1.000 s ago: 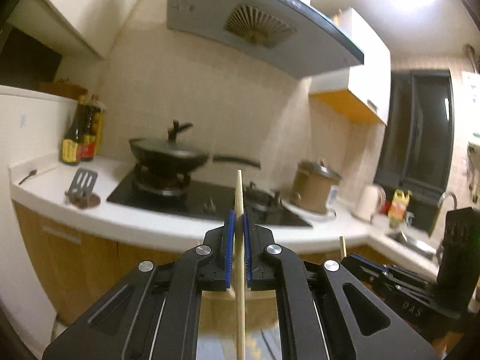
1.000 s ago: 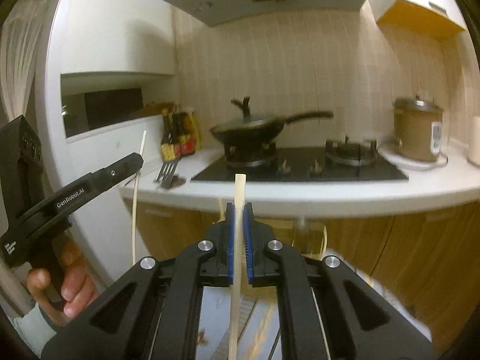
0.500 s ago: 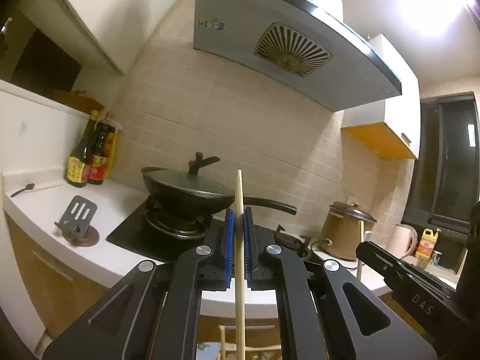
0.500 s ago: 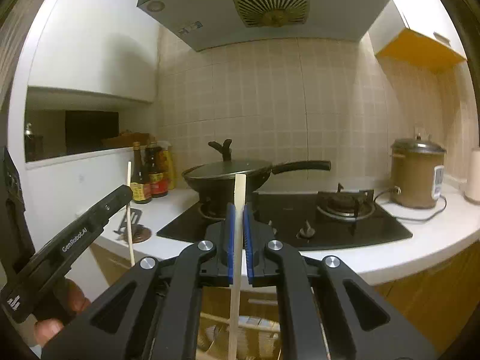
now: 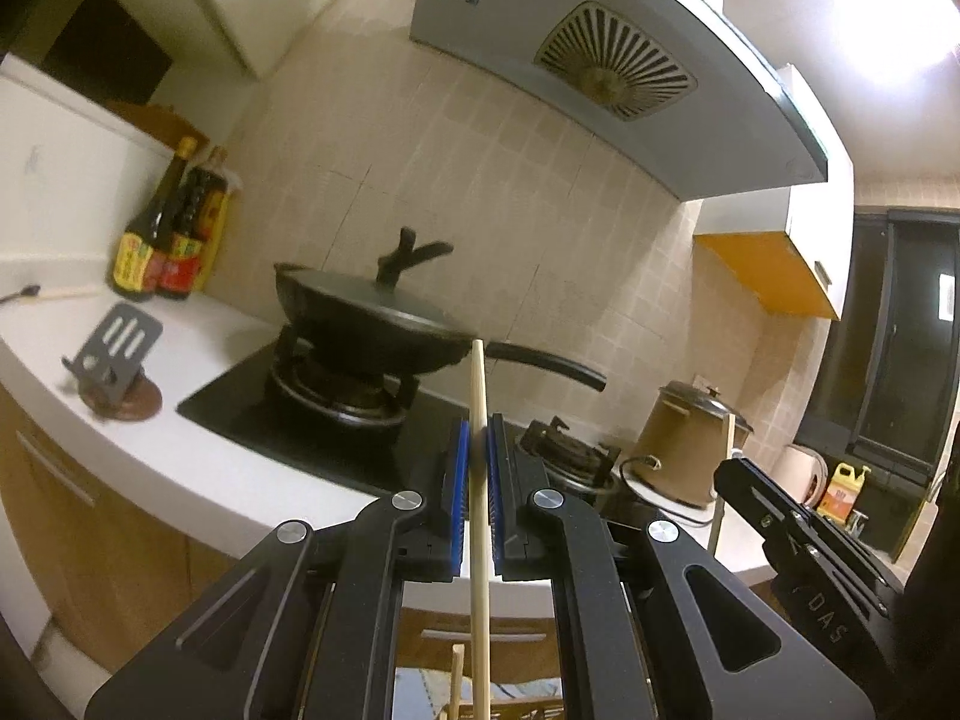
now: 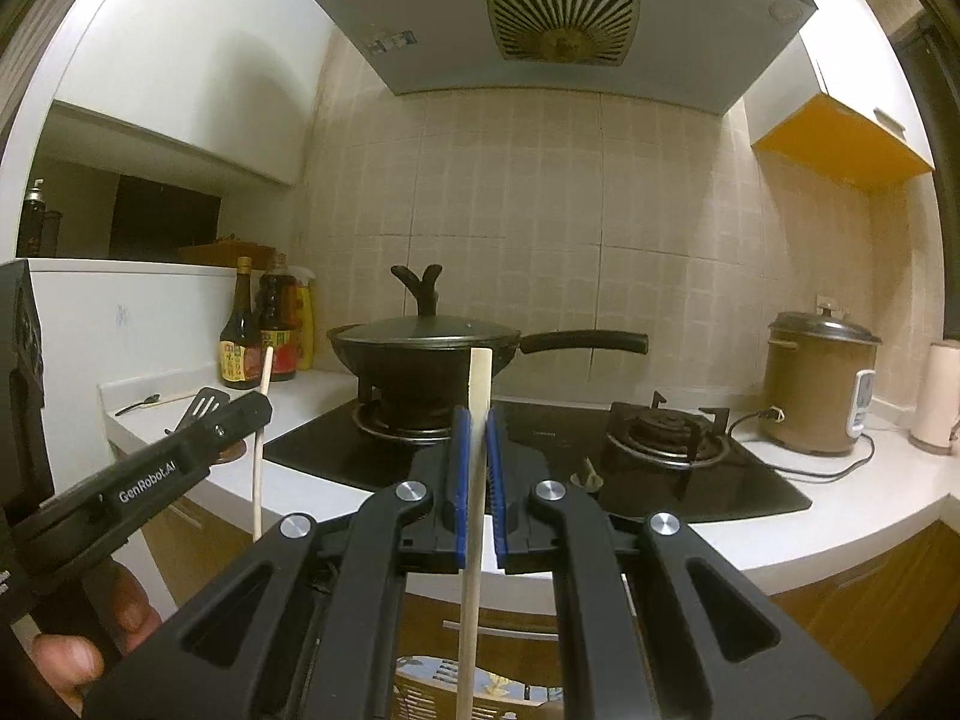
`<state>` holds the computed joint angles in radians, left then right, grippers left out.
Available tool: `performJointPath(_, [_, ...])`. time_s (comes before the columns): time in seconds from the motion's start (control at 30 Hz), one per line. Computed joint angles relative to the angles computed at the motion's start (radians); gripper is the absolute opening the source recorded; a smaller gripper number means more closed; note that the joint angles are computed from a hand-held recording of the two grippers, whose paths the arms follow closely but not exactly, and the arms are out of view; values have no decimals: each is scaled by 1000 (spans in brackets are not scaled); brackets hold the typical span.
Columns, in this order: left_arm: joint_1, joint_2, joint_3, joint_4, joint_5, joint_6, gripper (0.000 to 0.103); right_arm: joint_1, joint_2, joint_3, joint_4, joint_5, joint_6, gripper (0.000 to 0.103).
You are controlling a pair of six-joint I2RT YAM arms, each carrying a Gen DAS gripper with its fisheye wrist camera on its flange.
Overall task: Organize utensils
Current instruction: 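Lift both chopsticks upright and carry them above the tan basket, then open both grippers to drop the chopsticks into the basket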
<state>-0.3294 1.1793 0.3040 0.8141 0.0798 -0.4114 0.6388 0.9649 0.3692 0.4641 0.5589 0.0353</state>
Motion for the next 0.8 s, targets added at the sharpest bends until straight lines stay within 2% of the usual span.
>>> performJointPath(0.2, [0, 78, -16, 93, 4, -13, 4, -39, 27, -25, 54, -35, 9, 4])
performJointPath(0.57, [-83, 121, -70, 203, -117, 35, 4, -32, 25, -75, 100, -37, 10, 4])
performJointPath(0.7, [-83, 103, -93, 190, -106, 50, 4, -11, -17, -100, 73, -28, 19, 5])
performJointPath(0.8, [-74, 38, -113, 132, -92, 66, 14, 22, -94, -110, -15, -19, 26, 5])
